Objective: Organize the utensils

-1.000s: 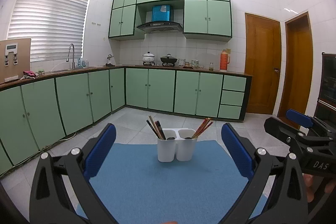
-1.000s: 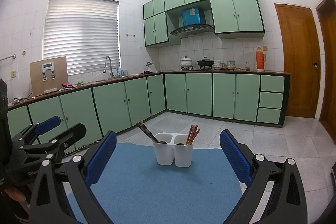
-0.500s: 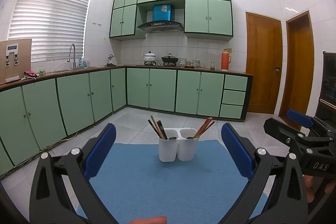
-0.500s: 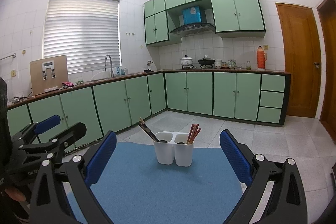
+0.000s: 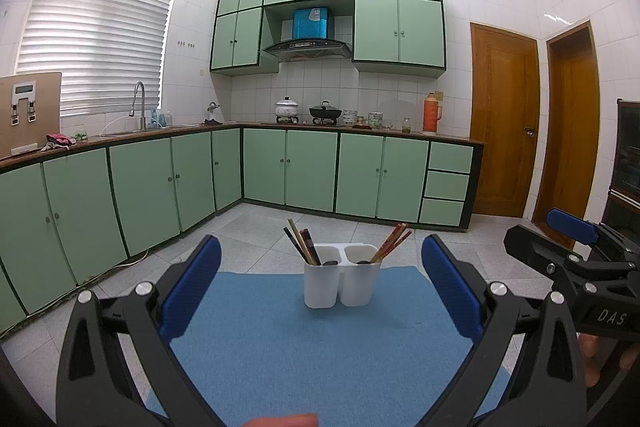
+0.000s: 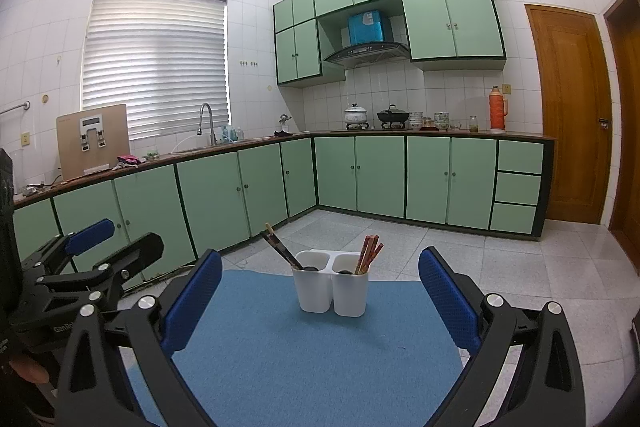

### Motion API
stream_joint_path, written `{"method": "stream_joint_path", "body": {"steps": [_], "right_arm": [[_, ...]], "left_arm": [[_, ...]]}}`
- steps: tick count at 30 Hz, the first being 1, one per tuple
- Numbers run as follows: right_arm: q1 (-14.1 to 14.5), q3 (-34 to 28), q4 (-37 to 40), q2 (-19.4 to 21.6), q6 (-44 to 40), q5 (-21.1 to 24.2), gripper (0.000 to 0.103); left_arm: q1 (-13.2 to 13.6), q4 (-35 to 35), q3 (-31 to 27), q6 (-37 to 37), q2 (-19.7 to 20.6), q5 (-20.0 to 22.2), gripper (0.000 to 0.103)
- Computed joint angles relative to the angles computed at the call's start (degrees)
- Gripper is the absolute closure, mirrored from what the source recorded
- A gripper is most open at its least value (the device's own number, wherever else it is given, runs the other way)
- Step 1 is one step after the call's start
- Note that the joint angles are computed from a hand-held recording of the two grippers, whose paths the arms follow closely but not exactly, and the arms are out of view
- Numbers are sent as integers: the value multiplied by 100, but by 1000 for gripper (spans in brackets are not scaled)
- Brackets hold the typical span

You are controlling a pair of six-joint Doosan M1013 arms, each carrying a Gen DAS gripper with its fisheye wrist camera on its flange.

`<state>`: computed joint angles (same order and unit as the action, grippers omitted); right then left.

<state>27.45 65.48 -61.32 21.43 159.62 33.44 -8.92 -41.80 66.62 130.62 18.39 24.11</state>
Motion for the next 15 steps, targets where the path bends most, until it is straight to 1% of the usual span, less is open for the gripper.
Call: {"method": "stream_joint_path", "body": {"steps": [15], "right_arm": [[-2, 29, 2, 21, -7, -25, 6]], "left_arm": [[12, 59, -63, -90, 38, 32, 6]]}}
